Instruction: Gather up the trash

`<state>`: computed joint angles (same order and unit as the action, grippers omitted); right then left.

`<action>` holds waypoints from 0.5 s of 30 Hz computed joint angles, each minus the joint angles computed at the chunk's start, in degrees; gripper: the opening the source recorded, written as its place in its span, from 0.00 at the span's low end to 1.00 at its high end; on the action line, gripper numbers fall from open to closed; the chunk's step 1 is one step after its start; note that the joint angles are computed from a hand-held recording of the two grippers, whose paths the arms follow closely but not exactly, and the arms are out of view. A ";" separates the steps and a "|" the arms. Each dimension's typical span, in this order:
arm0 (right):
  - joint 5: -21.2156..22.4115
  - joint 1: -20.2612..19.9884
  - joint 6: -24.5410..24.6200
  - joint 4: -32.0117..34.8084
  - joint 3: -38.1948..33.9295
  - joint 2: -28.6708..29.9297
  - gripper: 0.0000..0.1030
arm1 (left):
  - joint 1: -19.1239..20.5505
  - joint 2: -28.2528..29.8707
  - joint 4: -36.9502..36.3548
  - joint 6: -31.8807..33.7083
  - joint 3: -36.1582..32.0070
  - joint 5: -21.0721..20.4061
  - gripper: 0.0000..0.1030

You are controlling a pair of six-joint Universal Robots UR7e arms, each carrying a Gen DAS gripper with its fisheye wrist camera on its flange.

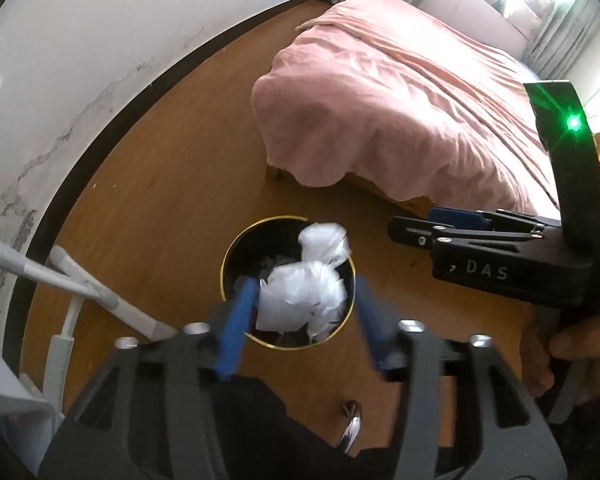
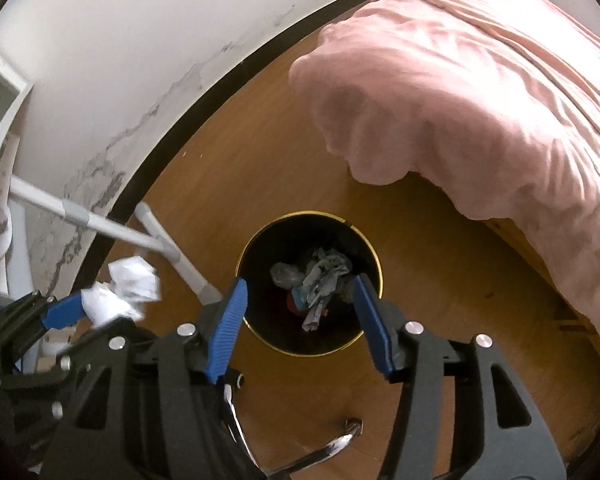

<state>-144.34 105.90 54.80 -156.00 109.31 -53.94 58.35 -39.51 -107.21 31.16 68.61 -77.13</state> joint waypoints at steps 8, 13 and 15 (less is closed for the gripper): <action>-1.68 0.50 1.93 -0.90 0.74 -0.57 0.55 | -0.93 -1.63 0.11 0.35 0.42 -0.40 0.65; -4.84 2.62 3.60 2.47 -1.09 0.18 0.55 | -1.83 -4.88 -1.27 0.68 1.14 1.10 0.75; -7.42 4.42 4.25 3.78 -2.55 0.87 0.57 | -1.91 -6.26 0.92 -0.06 -0.81 0.87 0.76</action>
<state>-151.76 110.31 59.05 -152.21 106.75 -53.07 56.44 -45.77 -106.29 31.10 67.81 -76.27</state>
